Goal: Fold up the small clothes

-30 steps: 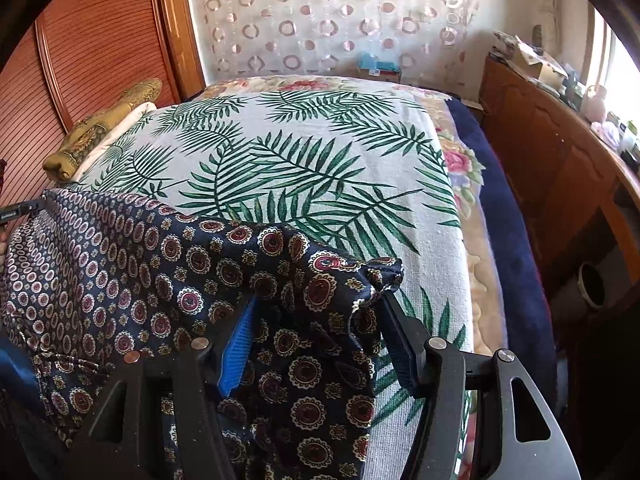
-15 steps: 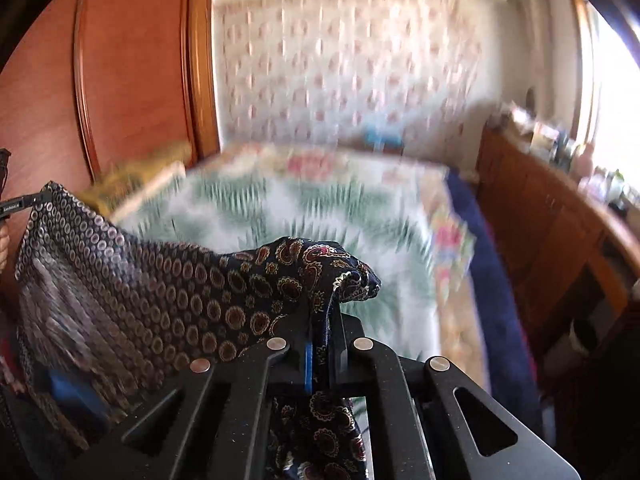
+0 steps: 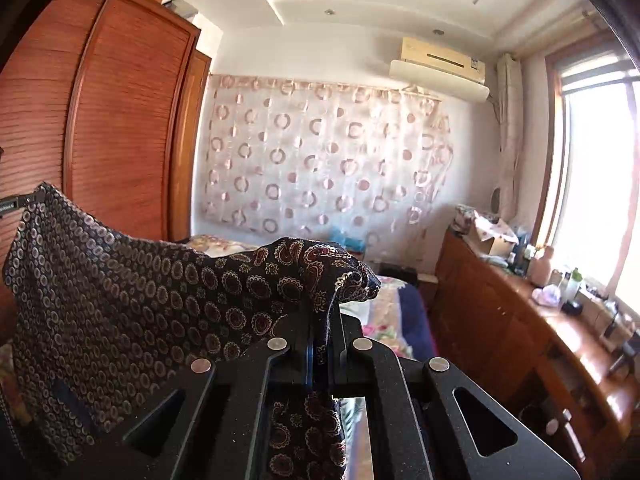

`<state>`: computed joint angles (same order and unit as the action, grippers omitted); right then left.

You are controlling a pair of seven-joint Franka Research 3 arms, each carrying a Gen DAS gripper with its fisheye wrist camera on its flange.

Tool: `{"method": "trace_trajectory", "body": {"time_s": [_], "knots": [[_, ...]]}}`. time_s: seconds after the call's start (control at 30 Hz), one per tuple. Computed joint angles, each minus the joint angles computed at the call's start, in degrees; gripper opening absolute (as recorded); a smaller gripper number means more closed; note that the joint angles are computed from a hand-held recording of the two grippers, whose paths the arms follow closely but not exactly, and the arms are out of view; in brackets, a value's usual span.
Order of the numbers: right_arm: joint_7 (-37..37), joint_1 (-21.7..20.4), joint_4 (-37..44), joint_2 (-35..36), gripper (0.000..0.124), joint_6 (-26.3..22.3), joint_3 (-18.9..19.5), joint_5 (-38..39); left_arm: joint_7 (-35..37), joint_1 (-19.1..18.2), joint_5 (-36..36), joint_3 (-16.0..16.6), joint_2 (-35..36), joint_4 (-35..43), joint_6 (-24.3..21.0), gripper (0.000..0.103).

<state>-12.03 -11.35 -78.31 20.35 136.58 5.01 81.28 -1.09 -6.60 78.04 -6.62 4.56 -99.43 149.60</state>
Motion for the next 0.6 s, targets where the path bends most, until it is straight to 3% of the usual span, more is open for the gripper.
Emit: {"method": "trace_trajectory", "body": {"time_s": [0.1, 0.17, 0.23, 0.3, 0.33, 0.37, 0.43, 0.47, 0.6], "knots": [[8.87, 4.3, 8.75, 6.94, 0.004, 5.39, -0.38, -9.08, 0.92, 0.2, -1.61, 1.07, 4.7, 3.59, -2.4, 0.004], [11.79, 6.79, 12.07, 10.64, 0.004, 10.08, -0.11, -13.63, 3.55, 0.37, -4.73, 2.0, 7.84, 5.35, -2.73, 0.013], [19.02, 10.04, 16.26, 15.17, 0.023, 12.32, -1.87, -21.25, 8.52, 0.79, -11.04, 2.58, 10.67, 6.65, -3.35, 0.02], [29.67, 13.3, 20.13, 18.94, 0.031, 11.24, -5.49, -30.25, 10.1, 1.46, -14.76, 3.62, 11.4, 5.15, -0.44, 0.025], [32.87, 14.0, 21.37, 20.29, 0.032, 10.45, -6.43, -33.07, 9.98, 1.16, -15.41, 4.1, 11.23, 4.33, -0.14, 0.035], [34.32, 13.93, 20.62, 20.51, 0.032, 11.81, -5.75, -35.62, 9.45, 0.89, -15.58, 4.54, 10.91, 3.46, 0.38, 0.044], [30.22, 13.75, 15.3, 18.43, 0.034, 16.61, -4.13, -34.19, 9.44, 1.11, -16.69, 4.76, 9.61, 0.39, 2.99, 0.05], [28.89, 12.78, 13.51, 17.5, 0.036, 16.23, -2.75, -34.16, 10.4, 1.41, -17.99, 4.6, 9.17, -0.93, 3.98, 0.06], [28.57, 9.67, 8.83, 15.03, 0.045, 13.21, 0.57, -35.79, 9.61, 0.68, -18.35, 4.3, 6.45, -6.58, 4.47, 0.075]]}}
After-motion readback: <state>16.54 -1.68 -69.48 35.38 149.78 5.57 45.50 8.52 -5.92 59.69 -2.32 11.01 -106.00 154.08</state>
